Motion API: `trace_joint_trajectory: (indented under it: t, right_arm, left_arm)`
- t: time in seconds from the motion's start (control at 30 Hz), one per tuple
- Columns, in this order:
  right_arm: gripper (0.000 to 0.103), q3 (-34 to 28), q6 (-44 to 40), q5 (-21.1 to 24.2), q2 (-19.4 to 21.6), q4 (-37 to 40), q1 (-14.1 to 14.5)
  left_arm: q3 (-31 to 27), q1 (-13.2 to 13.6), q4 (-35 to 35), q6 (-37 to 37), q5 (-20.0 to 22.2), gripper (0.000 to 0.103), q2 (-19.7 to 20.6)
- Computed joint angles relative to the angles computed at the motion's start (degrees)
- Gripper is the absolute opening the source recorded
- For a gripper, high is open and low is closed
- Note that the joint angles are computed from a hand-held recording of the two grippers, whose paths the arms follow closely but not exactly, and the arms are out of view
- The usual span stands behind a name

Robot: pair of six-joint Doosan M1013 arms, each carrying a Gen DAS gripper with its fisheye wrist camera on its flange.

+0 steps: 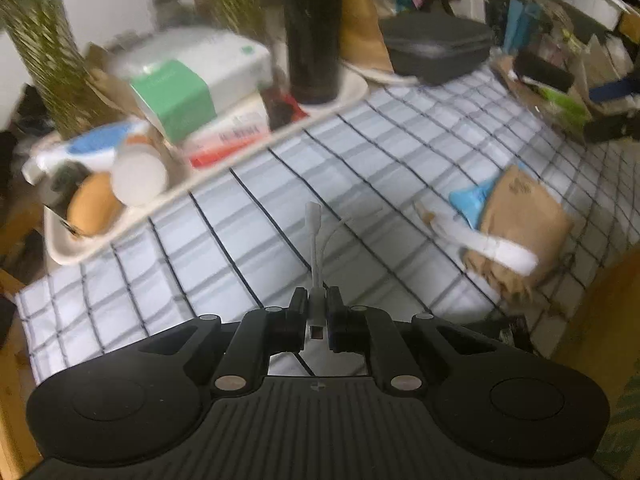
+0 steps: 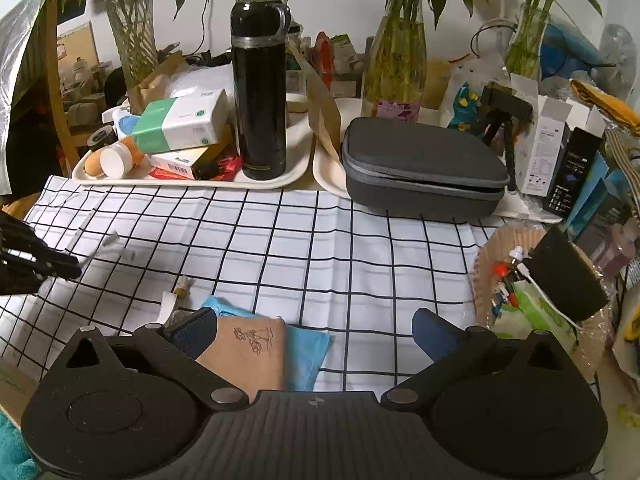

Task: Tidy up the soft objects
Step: 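Close the left gripper on the white cable while the right lowers onto the burlap pouch, then grasp the brown burlap pouch with the right gripper and lift it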

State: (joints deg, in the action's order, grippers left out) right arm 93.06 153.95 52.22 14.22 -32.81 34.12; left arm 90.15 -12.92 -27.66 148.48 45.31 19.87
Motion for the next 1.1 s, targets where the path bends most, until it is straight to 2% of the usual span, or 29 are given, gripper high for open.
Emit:
trace_joint_trajectory:
  t: [0.07,0.17,0.4,0.47,0.53,0.67,0.77,0.87,0.93,1.0,1.1]
  right_arm:
    - [0.103,0.3,-0.2,-0.8,-0.1,1.3,-0.6]
    - [0.103,0.6,-1.7,-2.9,-0.1,5.1,-1.8]
    - [0.102,0.8,-10.7,-7.3,1.0,17.3,-4.7]
    - [0.098,0.9,-14.3,-7.9,1.4,22.2,-5.7]
    - [0.083,1.1,-17.6,-8.1,1.9,27.0,-6.5]
    - [0.075,0.5,-21.4,-6.7,2.8,31.6,-6.7]
    - [0.062,0.1,-22.8,-5.4,3.4,33.9,-6.8]
    - [0.044,-0.3,-23.9,-3.5,3.9,34.6,-6.7]
    - [0.016,-0.3,-24.2,-3.0,4.0,34.5,-6.5]
    - [0.006,0.0,-23.0,-3.7,3.6,33.1,-6.1]
    - [0.004,0.4,-20.3,-5.7,2.4,29.1,-5.4]
  left_arm:
    - [0.9,-0.3,-0.8,0.7,-2.8,0.01,-0.8]
    - [0.9,-0.1,-3.2,1.0,-3.9,0.01,-1.3]
    - [1.2,0.7,-10.0,4.6,-3.3,0.01,-2.5]
    - [1.4,1.1,-11.9,5.2,-2.9,0.01,-2.8]
    - [1.9,1.2,-13.5,5.3,-3.8,0.01,-3.1]
    - [1.5,2.1,-17.5,5.5,-2.2,0.01,-3.0]
    - [1.4,2.3,-18.6,5.6,-1.6,0.01,-3.1]
    - [1.6,2.3,-18.6,5.7,-1.8,0.01,-3.2]
    - [1.6,2.3,-18.3,5.5,-1.8,0.01,-3.3]
    - [1.5,2.3,-18.2,5.5,-1.7,0.01,-3.4]
    - [1.7,2.5,-19.2,6.4,-1.5,0.01,-3.8]
